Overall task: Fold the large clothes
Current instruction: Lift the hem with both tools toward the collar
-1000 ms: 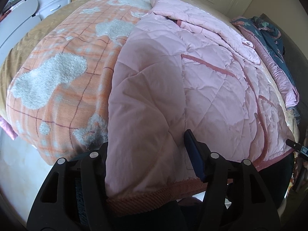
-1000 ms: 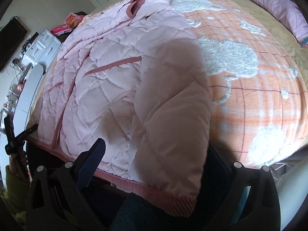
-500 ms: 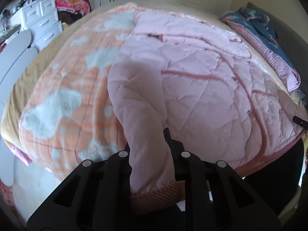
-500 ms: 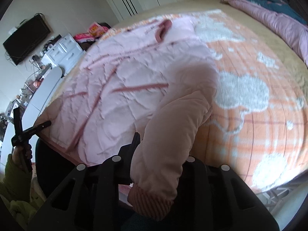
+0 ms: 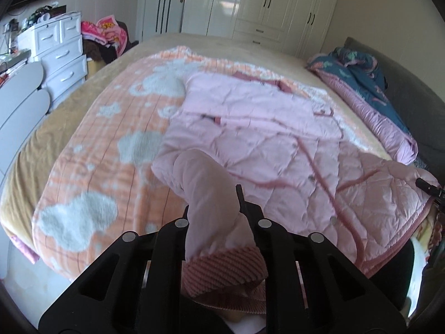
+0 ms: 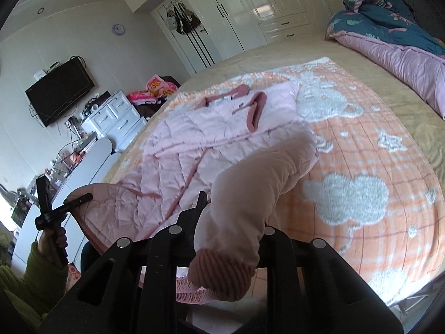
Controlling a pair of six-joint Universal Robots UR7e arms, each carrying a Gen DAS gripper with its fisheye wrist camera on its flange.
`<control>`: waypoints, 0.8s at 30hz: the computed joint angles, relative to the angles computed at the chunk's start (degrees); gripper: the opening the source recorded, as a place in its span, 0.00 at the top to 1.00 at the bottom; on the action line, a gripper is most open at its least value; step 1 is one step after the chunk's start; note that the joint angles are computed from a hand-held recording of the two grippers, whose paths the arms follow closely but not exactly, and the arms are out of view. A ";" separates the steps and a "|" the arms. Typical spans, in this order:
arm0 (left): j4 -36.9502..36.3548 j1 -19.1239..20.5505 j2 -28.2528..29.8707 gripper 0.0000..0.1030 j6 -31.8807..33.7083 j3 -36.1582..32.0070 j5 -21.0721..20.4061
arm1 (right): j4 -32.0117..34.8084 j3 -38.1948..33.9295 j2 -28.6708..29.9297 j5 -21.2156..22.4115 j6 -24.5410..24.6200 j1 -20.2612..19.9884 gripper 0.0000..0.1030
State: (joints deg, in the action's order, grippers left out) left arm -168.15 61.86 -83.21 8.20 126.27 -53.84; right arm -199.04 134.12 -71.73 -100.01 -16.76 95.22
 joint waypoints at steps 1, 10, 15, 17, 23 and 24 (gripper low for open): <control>-0.29 -0.10 0.16 0.92 0.19 -0.33 -0.17 | 0.06 -0.50 0.04 0.02 0.00 0.27 0.81; -2.51 -1.08 1.34 0.92 1.89 -2.89 -0.78 | -2.25 -3.94 1.14 -0.95 0.48 2.27 0.83; -3.74 -1.31 2.11 0.92 2.61 -4.74 -1.66 | -3.59 -5.91 1.92 -2.16 1.20 3.29 0.84; -3.94 -1.26 2.57 0.92 2.90 -5.99 -2.34 | -3.72 -6.65 2.04 -2.57 1.56 3.65 0.84; -4.78 -1.39 4.05 0.92 2.80 -9.14 -3.76 | -3.12 -9.76 3.02 -4.24 2.53 5.06 0.84; -5.12 -1.53 4.47 0.92 2.98 -9.74 -3.80 | -2.67 -10.43 3.13 -4.53 2.68 5.29 0.84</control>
State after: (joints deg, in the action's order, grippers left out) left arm -173.27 60.33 -78.73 11.17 116.53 -57.63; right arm -201.71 123.69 -68.60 -104.54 -14.08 100.51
